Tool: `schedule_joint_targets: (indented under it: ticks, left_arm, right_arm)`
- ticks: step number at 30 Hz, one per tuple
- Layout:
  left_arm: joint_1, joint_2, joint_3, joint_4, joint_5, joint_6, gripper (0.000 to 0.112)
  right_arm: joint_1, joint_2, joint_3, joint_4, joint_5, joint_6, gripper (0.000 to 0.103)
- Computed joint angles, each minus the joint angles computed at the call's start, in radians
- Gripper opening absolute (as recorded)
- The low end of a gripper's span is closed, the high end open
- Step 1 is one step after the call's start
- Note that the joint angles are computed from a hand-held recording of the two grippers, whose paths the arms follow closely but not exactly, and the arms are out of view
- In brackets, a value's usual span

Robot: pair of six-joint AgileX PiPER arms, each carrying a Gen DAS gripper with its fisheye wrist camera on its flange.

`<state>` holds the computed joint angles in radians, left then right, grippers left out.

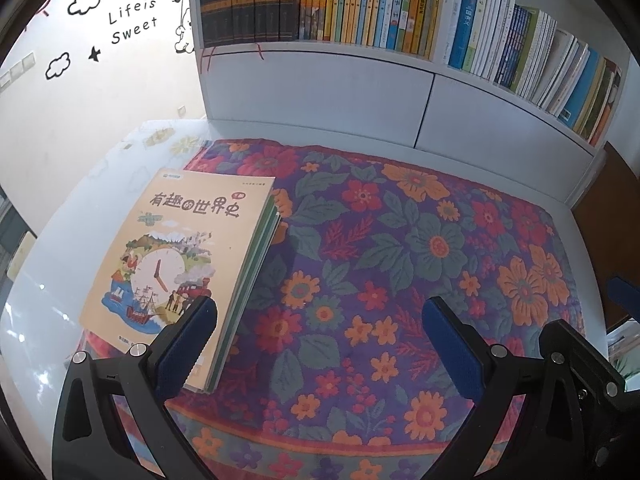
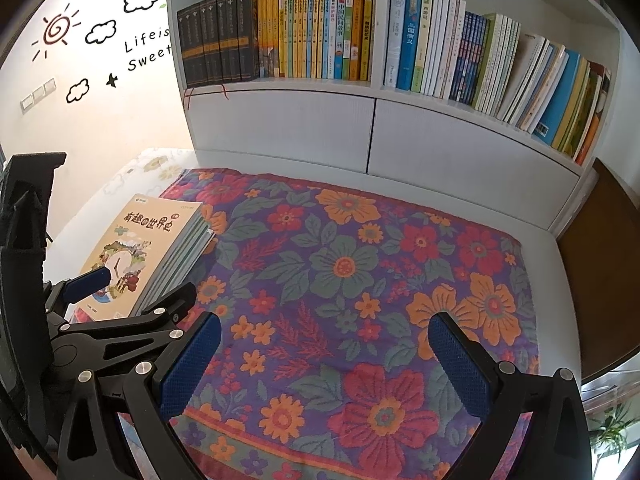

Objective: Organize books

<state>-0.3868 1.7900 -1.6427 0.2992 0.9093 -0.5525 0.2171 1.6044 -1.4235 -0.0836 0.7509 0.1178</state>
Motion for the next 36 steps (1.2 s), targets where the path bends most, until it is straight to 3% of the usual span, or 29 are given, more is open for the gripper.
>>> schedule_joint_targets:
  ticks: [36]
  left_arm:
    - [-0.005, 0.005, 0.000, 0.003, 0.006, -0.002, 0.102]
  right_arm:
    - [-0.001, 0.008, 0.005, 0.002, 0.010, 0.010, 0.103]
